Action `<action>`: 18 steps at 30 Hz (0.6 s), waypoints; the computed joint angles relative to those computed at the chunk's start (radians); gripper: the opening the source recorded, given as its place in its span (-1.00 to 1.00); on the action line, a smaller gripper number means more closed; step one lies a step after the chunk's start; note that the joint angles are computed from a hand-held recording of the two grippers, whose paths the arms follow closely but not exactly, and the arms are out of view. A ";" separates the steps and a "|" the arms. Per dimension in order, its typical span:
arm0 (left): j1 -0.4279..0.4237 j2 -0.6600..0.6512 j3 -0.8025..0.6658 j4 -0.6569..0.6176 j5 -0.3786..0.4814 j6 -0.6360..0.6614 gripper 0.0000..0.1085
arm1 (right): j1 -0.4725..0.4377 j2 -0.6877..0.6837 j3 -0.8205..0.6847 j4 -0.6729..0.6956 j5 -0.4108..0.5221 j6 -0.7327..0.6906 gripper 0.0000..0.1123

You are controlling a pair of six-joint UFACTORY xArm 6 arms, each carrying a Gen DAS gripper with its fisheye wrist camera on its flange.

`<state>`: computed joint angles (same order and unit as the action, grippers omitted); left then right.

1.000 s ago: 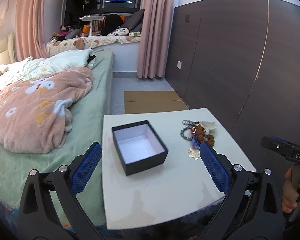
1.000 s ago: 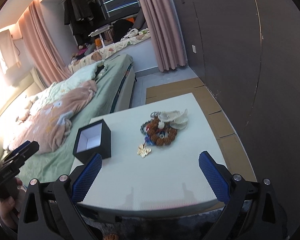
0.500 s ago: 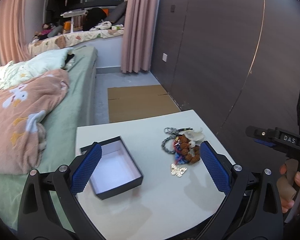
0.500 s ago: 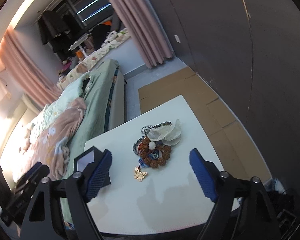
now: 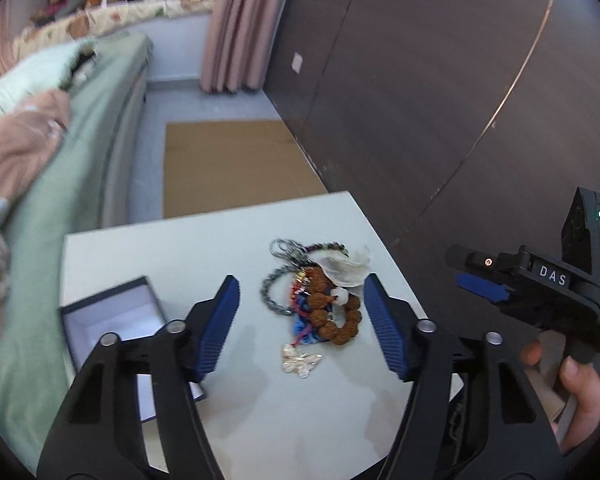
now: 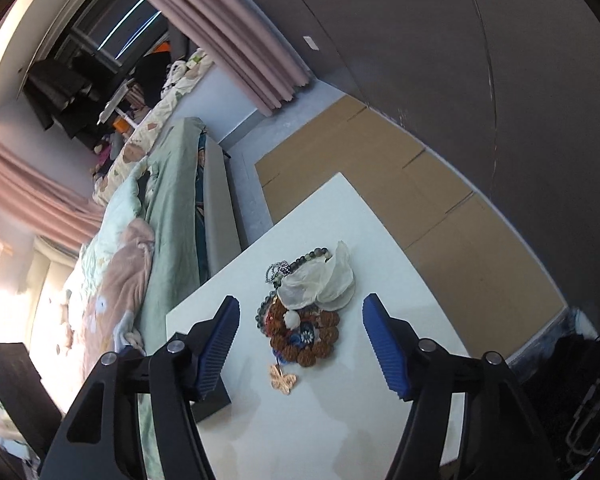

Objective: Organize jewelry
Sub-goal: 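Move the left tool over the jewelry pile while the right tool approaches the white lace flower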

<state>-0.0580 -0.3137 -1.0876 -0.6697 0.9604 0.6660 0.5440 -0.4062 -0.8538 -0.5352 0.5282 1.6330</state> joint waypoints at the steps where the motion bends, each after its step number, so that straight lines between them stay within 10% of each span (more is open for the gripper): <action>1: -0.010 0.026 -0.017 0.005 0.014 -0.014 0.06 | -0.008 -0.001 0.014 0.000 -0.021 0.005 0.11; 18: -0.101 0.190 -0.011 0.055 0.057 -0.058 -0.29 | -0.107 0.118 0.131 0.201 -0.317 -0.114 0.11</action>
<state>-0.1588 -0.1238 -1.0982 -0.6144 1.0176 0.6079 0.4367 -0.2886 -0.7230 -0.3339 0.2111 1.5189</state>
